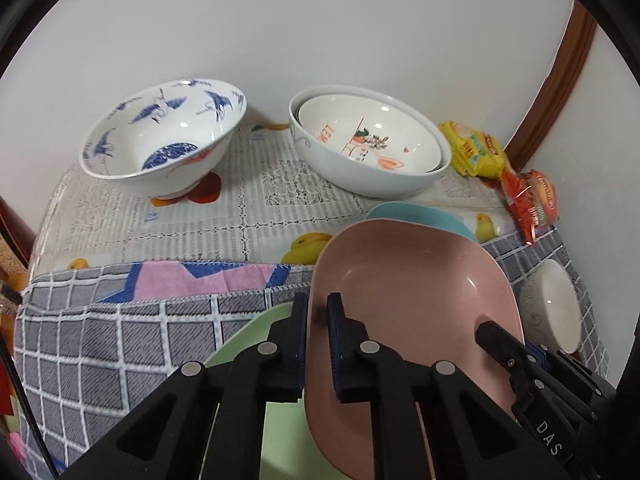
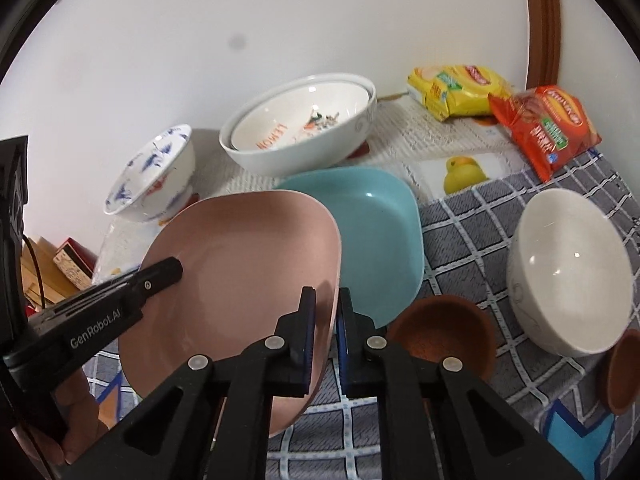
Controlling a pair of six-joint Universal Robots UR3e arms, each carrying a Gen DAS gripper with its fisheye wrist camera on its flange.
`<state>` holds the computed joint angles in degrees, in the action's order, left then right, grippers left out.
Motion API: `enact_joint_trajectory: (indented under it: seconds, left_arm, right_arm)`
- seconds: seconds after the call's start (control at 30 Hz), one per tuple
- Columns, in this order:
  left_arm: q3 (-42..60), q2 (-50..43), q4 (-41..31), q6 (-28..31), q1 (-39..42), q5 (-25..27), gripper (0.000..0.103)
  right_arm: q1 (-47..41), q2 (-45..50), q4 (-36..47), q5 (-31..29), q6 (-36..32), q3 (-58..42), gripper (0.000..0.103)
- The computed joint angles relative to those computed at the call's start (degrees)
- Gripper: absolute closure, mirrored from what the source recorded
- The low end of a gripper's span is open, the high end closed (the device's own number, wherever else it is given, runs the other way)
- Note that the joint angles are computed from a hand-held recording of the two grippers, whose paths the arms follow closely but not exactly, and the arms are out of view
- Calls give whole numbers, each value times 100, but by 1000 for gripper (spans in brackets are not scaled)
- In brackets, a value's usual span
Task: Organize plates and bowls
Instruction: 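Lift the pink plate off the green plate with both tools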
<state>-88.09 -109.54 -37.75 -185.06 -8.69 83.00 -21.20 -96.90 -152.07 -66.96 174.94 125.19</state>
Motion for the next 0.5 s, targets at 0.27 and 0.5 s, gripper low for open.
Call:
enact_joint_trajectory:
  seconds: [0.27, 0.5]
  left_arm:
    - [-498, 894, -76, -295, -256, 176, 93]
    - [-655, 1406, -257, -630, -622, 358, 93]
  right_arm:
    - [-752, -1687, 1588, 572, -570, 266, 94]
    - [-1806, -3269, 3456, 1106, -1574, 218, 95]
